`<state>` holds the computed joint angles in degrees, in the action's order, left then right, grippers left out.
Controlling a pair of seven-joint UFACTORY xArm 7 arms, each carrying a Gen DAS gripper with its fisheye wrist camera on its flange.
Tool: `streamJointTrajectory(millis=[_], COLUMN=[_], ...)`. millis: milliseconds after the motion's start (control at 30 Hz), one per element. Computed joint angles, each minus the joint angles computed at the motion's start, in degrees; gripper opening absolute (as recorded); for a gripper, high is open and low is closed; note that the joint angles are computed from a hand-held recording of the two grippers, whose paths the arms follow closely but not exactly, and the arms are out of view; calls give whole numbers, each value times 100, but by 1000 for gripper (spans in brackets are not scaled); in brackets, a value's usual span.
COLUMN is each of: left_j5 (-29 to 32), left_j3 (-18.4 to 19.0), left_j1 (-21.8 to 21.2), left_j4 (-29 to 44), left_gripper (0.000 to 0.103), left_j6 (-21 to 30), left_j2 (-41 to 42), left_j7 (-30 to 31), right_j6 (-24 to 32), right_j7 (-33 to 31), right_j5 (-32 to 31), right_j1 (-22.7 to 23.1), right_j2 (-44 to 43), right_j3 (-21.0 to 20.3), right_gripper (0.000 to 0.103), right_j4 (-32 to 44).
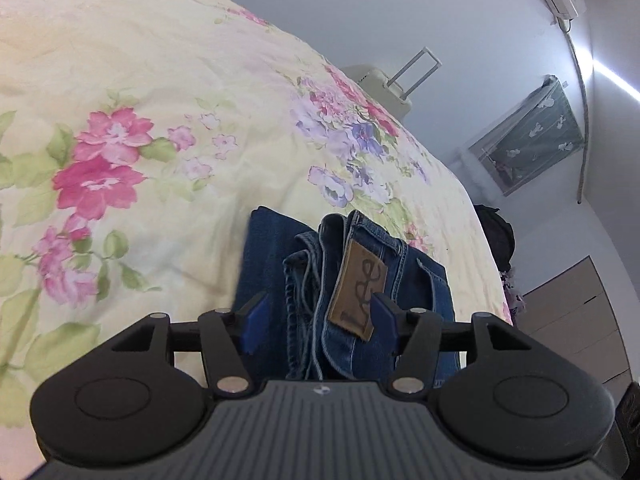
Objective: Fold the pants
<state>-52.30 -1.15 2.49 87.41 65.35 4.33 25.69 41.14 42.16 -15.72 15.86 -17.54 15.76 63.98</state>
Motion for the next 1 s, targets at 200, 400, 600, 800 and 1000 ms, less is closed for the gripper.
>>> streamJointTrajectory(millis=[200,400,600,800,1000], left_j5=[-40,-81,178,-184,-88], left_j3=[-296,-529,-572,-656,-614], left_j1=[-84,-68,-175,17,-183], left_j4=[579,661,731,954,482], left_gripper=[61,45,41,28,10], left_j6=[-226,-417,-501,-80,-793], left_j2=[904,1070,1106,1372,394], left_j7=[-458,-253,-299,-919,20], right_j6=[224,-158,-348,-286,-159], right_j7=[86,188,591,594,418], right_j5=[-222,-101,55,160,162], right_j1=[-475,-964,-1295,-1329,-1327], right_j2=[-716,-1369,-1741,-1967,-2080], right_j3=[-248,-387,-345,-262,-247], right_gripper=[61,61,61,56,48], right_j4=[-557,-1386,-1911,-2059,-1990])
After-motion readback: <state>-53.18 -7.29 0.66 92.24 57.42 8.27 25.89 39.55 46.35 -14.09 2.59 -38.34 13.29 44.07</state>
